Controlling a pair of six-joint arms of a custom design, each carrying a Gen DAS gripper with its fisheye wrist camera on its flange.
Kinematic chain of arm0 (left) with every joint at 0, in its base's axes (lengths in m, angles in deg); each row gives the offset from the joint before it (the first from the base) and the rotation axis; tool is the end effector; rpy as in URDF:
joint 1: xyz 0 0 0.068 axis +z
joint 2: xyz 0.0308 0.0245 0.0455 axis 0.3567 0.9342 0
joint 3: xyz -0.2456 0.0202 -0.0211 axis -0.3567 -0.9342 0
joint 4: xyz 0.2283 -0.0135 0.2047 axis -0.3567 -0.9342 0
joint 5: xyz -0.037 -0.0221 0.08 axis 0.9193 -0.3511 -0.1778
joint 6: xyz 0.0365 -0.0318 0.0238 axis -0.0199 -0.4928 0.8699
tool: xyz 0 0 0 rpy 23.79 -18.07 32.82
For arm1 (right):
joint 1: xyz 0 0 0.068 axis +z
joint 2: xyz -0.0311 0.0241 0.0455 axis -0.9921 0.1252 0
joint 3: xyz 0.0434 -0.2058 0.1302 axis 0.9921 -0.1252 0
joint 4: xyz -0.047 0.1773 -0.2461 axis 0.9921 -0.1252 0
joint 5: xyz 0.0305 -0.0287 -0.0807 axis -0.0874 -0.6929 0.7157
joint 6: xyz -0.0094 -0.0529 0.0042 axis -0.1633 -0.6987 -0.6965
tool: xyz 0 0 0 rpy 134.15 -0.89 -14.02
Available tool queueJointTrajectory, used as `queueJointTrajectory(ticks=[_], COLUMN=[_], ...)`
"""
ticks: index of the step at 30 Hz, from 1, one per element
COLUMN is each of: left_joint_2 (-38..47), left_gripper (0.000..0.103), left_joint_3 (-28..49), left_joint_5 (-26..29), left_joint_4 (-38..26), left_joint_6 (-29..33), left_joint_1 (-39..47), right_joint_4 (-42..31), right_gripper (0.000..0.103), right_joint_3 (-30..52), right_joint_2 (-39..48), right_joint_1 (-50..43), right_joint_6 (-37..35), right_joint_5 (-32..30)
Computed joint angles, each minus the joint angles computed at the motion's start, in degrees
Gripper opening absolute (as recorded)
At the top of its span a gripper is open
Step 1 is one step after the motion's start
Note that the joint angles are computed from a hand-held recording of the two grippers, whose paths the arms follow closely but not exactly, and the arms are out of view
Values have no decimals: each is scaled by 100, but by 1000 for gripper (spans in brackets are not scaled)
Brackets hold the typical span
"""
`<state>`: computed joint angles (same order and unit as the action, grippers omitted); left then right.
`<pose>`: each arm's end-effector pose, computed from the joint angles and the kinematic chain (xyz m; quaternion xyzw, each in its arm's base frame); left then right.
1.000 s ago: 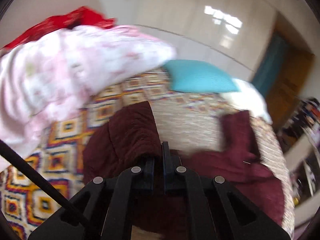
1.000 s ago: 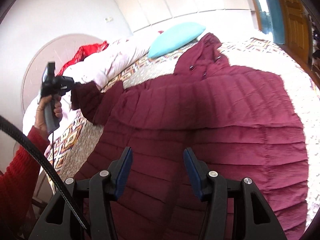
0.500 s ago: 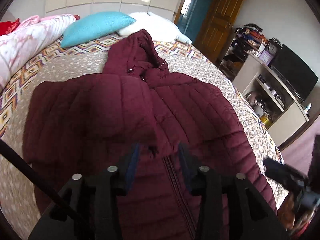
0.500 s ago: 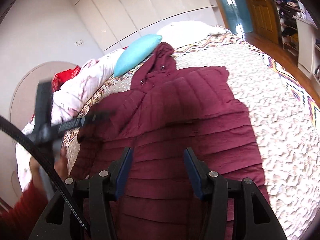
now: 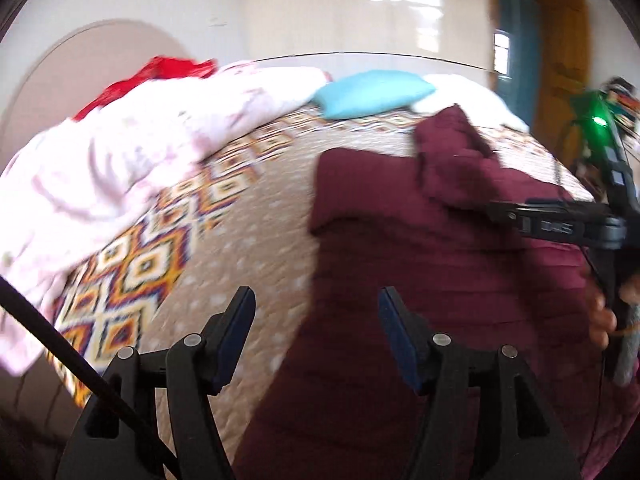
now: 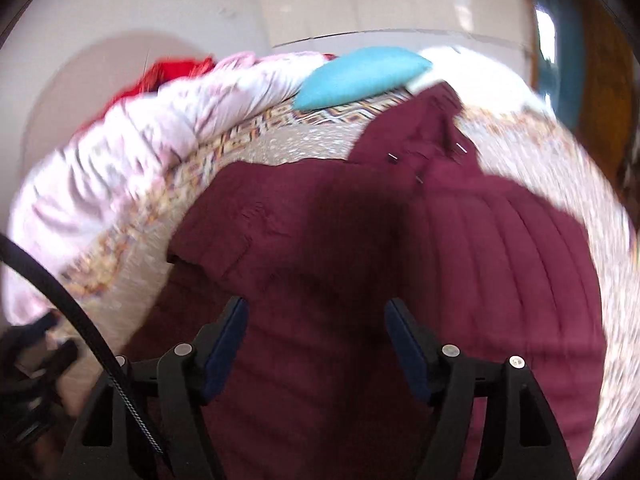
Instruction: Fold large clothes
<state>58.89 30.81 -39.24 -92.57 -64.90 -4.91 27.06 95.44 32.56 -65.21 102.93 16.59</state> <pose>0.2289 -0.1028 0.3118 0.1246 0.8974 -0.0222 0.4226 0.2835 0.0820 0.2914 0.0463 0.9208 0.0210 0.3868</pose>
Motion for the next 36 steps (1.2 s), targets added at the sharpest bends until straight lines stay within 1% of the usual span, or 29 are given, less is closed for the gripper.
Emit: queueJointTrajectory(ticks=[2,5,6,7,8,9,10,13,16,18,19,21,24,26,28,29,30,31,32,33,35,36], left_joint_2=[-172,-287,-351,-356,-393,-454,-527,-586,-493,-405,-382,-292,-226,-215,-229,-242,-236,-213,-192,-148,-100,-93], left_gripper=[63,63,63,63,63,63,63,63,63,63,63,63,63,63,63,63,63,63,63,63,63,63], left_joint_3=[-227,-447,-534,-595,-651,-716,-779,-894,-851,-813,-805,-765,-730,-705,-685,-678,-666,-648,-628,-603,-580,-575], left_joint_5=[30,-103,-243,-369,-473,-561,-615,-606,-466,-365,-354,-346,-310,-283,-281,-305,-338,-345,-340,-318,-275,-264], left_joint_4=[-3,47,93,164,209,270,313,474,469,437,421,368,308,280,265,269,277,283,280,276,253,238], left_joint_6=[-90,-185,-191,-182,-144,-83,-52,44,51,1,-23,-66,-67,-60,-24,0,18,25,20,-5,-56,-84], left_joint_1=[87,23,-74,-158,-218,-276,-320,-304,-272,-251,-268,-321,-373,-390,-391,-392,-391,-382,-376,-360,-339,-336], right_joint_4=[77,-33,-93,-188,-296,-286,-193,-137,-115,-106,-81,-62,100,53,-21,-115,-221,-255,-276,-302,-416,-420], right_gripper=[75,75,66,29,14,9,8,6,6,6,6,6,6,10,18,21,30,37,38,38,38,38], right_joint_3=[539,1304,1467,1687,1859,1845,1716,1304,723,358,136,-101,-498,-562,-740,-788,-830,-880,-966,-968,-824,-740], right_joint_2=[850,1910,2116,2318,2381,2283,2010,1229,362,-25,-152,-230,-187,-83,-416,-614,-854,-1044,-1358,-1483,-1492,-1431], right_joint_1=[285,407,399,360,200,78,-123,-763,-1794,-2687,-3259,-3804,-4445,-4691,-4949,-5010,-5085,-5149,-5201,-5222,-5087,-4885], right_joint_6=[-356,-635,-695,-742,-691,-583,-408,-105,173,300,406,515,435,360,327,311,291,298,329,297,132,62], right_joint_5=[538,1016,1179,1318,1126,994,897,672,188,-490,-1014,-1356,-1906,-2263,-2515,-2479,-2317,-2155,-1969,-1967,-2063,-2011])
